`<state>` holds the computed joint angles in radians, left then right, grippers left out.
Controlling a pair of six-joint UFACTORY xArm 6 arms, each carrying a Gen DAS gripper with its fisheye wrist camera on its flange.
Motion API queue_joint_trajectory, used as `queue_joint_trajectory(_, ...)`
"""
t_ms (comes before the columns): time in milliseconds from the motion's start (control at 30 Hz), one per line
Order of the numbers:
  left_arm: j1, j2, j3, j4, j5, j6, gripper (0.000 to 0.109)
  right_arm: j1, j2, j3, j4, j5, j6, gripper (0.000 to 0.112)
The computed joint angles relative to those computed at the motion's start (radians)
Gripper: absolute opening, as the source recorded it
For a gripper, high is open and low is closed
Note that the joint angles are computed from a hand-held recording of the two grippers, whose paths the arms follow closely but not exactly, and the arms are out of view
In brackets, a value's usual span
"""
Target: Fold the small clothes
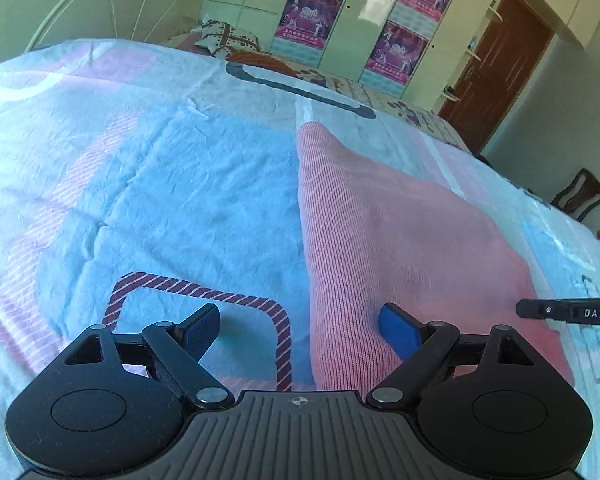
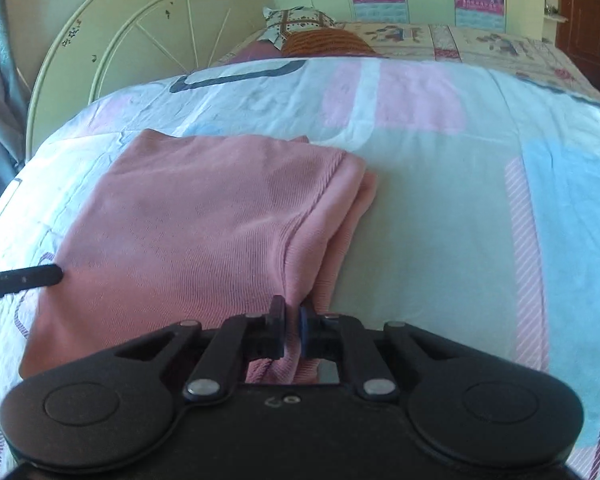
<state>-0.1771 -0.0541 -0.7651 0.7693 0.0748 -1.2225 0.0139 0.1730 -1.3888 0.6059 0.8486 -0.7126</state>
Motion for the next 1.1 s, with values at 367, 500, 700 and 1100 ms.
queue_joint_trajectory(367,-0.136,-0.242,0.17,0.106,0.21,-0.142,0.087,-0.008,-0.244,0.232,0.014,0.01,-0.165,0.016)
queue_joint_trajectory(500,-0.207,-0.233,0.161,0.153,0.343,-0.202,0.087,0.009,-0.232,0.278,-0.093,-0.099,-0.1,0.01)
queue_joint_trajectory(700,-0.244,-0.241,0.15,0.15,0.419,-0.235,0.087,0.002,-0.225,0.334,-0.192,-0.213,-0.026,0.003)
queue_joint_trajectory(1100,-0.457,-0.289,0.138,0.151,0.61,-0.321,0.087,-0.103,-0.474,0.505,0.022,-0.099,-0.177,0.021)
